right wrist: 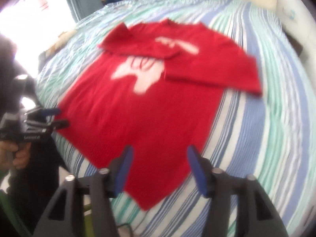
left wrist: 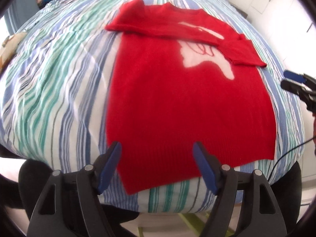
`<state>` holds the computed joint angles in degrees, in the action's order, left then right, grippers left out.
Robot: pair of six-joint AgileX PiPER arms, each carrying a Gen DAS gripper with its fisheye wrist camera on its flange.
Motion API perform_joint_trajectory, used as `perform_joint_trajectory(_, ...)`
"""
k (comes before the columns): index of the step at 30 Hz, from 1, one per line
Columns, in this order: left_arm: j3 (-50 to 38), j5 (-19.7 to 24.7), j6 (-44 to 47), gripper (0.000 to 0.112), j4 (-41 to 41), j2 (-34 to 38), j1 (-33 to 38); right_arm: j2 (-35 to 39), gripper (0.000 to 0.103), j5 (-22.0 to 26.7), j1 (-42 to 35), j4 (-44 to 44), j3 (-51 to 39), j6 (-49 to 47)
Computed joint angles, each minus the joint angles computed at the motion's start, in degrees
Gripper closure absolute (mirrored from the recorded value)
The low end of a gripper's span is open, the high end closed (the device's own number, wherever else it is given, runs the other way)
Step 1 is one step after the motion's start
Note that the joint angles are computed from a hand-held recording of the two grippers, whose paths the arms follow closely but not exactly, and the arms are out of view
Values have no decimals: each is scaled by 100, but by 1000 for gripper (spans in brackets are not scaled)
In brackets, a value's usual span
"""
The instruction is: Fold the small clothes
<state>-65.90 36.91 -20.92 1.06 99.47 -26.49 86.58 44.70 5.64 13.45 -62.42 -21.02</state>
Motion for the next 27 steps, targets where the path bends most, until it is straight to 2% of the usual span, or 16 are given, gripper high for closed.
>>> perform_joint_trajectory(3,88,46,-77,35,-3,-277,202,880,34,-422,268,-433,-1092,-294)
perform_joint_trajectory(6,288,41,-494,35,298,-524,245,2168,34,-155,423,-361,-2328,-811)
perform_joint_trajectory(8,450,97,-680,35,448,-629,317,3078,35,103,573,-702,-3112,-507)
perform_joint_trajectory(9,518,166,-726,35,478,-673,363,3421,38,187,555,-724,-3386,-369)
perform_joint_trajectory(10,627,210,-728,35,473,-754,433,3610,57,220,440,-546,-3513,-331)
perform_joint_trajectory(11,730,232,-705,35,451,-835,516,3640,72,106,294,-392,-3501,-187)
perform_joint_trajectory(12,832,239,-663,35,420,-920,597,3593,95,62,85,-130,-3497,-92)
perform_joint_trajectory(13,923,247,-649,35,418,-995,656,3475,95,38,-185,302,-3425,-138)
perform_joint_trajectory(15,1023,278,-688,35,462,-1076,714,3051,95,-298,-721,577,-3088,-137)
perform_joint_trajectory(19,984,231,-658,35,361,-1038,709,2599,95,-293,-2339,1282,-3016,-167)
perform_joint_trajectory(23,686,207,-490,35,102,-813,489,2643,95,-141,-3701,1113,-3233,225)
perform_joint_trajectory(27,225,298,-439,35,104,-506,70,2946,95,159,-4346,990,-3390,383)
